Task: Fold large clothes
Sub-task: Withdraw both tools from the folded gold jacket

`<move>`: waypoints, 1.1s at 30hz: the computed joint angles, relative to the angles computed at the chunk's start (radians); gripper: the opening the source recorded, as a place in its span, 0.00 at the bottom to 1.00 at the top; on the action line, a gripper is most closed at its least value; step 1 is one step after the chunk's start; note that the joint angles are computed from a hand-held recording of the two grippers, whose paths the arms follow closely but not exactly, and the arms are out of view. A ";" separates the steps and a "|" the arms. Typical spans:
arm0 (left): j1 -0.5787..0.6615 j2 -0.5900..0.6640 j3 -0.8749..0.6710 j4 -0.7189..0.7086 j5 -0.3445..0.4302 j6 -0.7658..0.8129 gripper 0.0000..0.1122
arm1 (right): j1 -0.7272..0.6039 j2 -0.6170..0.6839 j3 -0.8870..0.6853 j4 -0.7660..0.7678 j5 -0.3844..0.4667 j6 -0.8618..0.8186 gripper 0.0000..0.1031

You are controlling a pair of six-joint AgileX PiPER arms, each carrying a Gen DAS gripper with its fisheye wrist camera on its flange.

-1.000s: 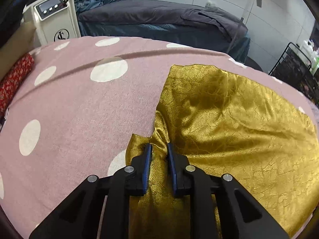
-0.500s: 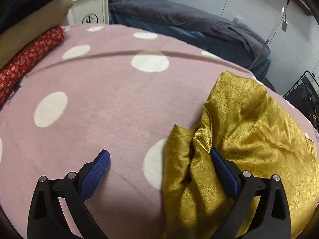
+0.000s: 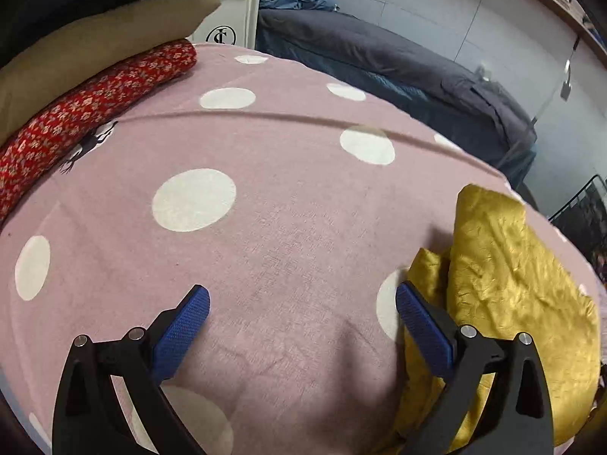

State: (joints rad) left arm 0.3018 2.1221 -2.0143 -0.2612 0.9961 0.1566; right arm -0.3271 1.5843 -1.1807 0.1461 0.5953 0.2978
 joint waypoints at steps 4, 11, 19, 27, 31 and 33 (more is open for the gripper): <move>0.013 -0.119 0.157 -0.034 -0.045 0.091 0.86 | 0.013 -0.079 0.014 -0.167 0.032 0.215 0.80; -0.026 -0.374 0.518 0.015 -0.181 0.250 0.86 | 0.050 -0.278 0.088 -0.332 0.125 0.326 0.83; -0.141 -0.564 0.750 0.040 -0.169 0.285 0.86 | 0.282 -0.445 0.250 -0.415 0.260 0.428 0.86; -0.400 -0.674 0.814 0.131 -0.121 0.071 0.86 | 0.674 -0.371 0.183 -0.506 0.380 0.545 0.86; -0.513 -0.675 0.737 0.197 -0.089 -0.036 0.86 | 0.776 -0.322 0.085 -0.549 0.423 0.562 0.87; -0.566 -0.668 0.696 0.267 -0.082 -0.098 0.86 | 0.809 -0.288 0.022 -0.576 0.462 0.558 0.89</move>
